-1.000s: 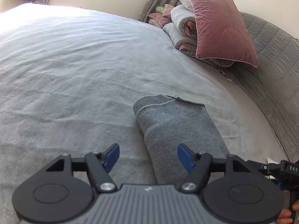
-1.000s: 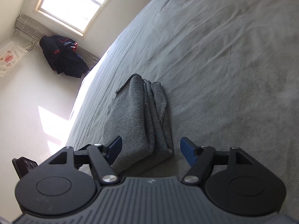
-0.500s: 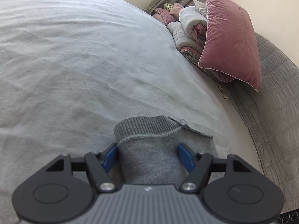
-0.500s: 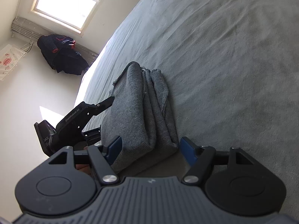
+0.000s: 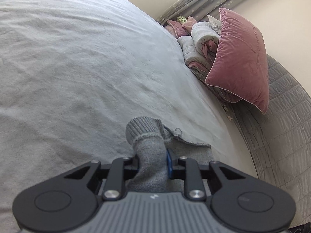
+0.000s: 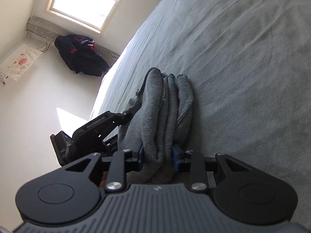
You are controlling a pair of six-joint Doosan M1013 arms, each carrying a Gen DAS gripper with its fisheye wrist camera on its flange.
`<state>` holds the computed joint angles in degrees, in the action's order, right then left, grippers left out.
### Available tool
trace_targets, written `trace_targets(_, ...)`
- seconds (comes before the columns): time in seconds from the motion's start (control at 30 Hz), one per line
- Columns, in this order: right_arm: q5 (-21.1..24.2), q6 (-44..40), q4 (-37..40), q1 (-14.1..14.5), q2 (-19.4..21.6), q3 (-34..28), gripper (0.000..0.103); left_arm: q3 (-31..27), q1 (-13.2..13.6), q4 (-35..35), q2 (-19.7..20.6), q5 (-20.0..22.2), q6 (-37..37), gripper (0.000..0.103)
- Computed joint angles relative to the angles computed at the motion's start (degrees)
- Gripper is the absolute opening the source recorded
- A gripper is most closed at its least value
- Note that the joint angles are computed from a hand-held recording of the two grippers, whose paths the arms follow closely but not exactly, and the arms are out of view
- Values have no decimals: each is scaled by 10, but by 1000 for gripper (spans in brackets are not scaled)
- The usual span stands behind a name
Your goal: Fold clothes
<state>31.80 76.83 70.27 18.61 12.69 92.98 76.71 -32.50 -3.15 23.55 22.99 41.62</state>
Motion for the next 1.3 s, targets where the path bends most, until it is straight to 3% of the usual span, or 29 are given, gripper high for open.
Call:
trace_targets(0.1, 16, -5, 24, -17, -7, 2, 24, 0, -12, 71, -13, 34, -90, 19)
trace_targets(0.23, 59, 40, -10, -37, -13, -4, 24, 10, -34, 134, -35, 82, -174, 18)
trace_targets(0.43, 79, 107, -88, -40, -17, -6, 24, 41, -57, 179, -60, 101, -204, 19)
trace_targets(0.6, 59, 142, -145, -31, -25, -3, 34, 24, -50, 143, -51, 151, -114, 32)
trace_targets(0.77, 31, 150, -145, -32, -42, 10, 67, 26, -31, 84, -61, 149, -10, 57)
trace_targets(0.9, 26, 163, -149, -30, -50, 22, 68, 23, -18, 90, -62, 131, 27, 63)
trace_targets(1.1, 42, 179, -160, -21, -45, 25, 68, -5, 5, -70, -28, 117, 196, 68)
trace_targets(1.23, 34, 171, -154, -14, -37, 29, 68, -26, 12, -143, 1, 133, 237, 65)
trace_targets(1.3, 14, 148, -130, -13, -37, 37, 68, -20, 14, -184, 5, 110, 252, 62)
